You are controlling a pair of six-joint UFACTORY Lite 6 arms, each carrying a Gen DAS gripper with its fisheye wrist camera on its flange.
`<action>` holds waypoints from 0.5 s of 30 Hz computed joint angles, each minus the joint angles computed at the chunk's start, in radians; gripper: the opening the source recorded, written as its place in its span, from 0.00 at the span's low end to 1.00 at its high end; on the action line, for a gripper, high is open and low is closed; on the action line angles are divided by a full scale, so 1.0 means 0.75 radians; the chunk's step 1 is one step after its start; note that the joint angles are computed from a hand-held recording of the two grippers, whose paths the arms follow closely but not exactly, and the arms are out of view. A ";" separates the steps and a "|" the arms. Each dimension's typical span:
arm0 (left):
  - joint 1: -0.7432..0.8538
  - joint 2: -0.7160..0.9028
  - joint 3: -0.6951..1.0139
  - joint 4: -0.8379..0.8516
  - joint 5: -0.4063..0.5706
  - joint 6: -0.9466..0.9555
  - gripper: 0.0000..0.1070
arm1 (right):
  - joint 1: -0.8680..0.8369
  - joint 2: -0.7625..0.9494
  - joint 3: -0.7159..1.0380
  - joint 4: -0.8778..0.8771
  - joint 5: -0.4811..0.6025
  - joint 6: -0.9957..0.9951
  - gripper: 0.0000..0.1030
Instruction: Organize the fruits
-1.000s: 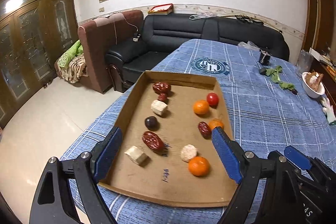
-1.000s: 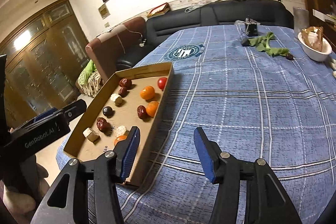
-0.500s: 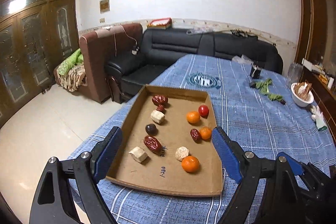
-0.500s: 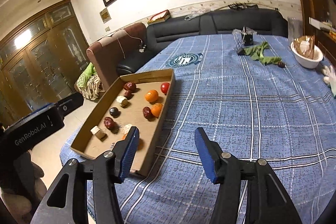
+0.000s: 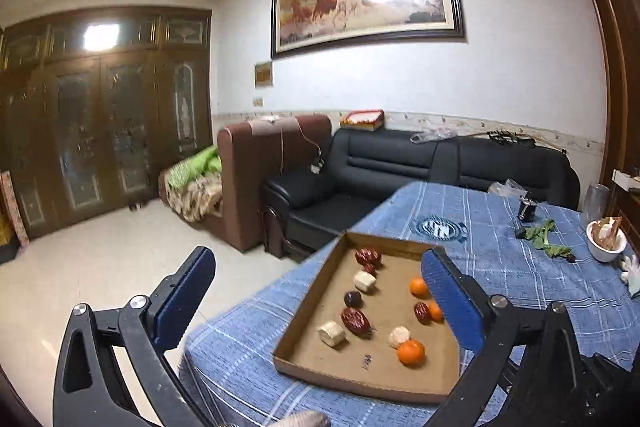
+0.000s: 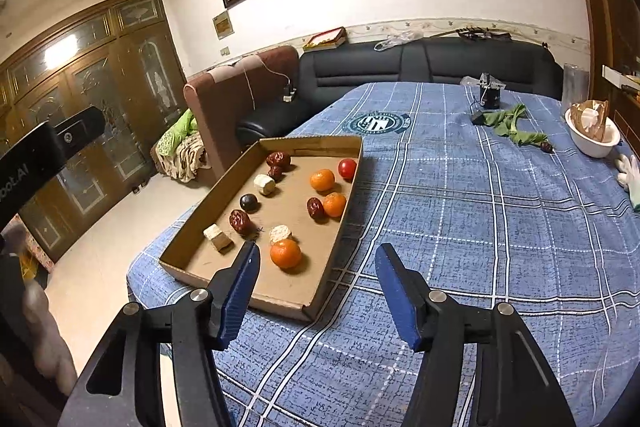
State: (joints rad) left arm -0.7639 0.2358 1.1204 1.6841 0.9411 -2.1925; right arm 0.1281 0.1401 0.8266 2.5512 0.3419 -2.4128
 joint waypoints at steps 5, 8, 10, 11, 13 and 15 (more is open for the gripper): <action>0.064 0.071 0.066 -0.041 -0.177 0.076 0.96 | -0.010 0.049 0.025 0.017 0.002 -0.023 0.64; 0.095 0.145 0.137 -0.075 -0.254 0.138 0.96 | -0.019 0.118 0.079 -0.026 -0.005 0.022 0.64; 0.113 0.177 0.162 -0.076 -0.301 0.140 0.96 | -0.021 0.158 0.114 -0.043 -0.016 0.034 0.64; 0.124 0.198 0.181 -0.088 -0.329 0.147 0.96 | -0.021 0.178 0.130 -0.039 -0.019 0.027 0.64; 0.148 0.238 0.218 -0.115 -0.393 0.179 0.96 | -0.020 0.221 0.168 -0.027 -0.033 0.008 0.64; 0.170 0.290 0.267 -0.152 -0.453 0.230 0.96 | -0.022 0.264 0.205 -0.029 -0.043 0.005 0.64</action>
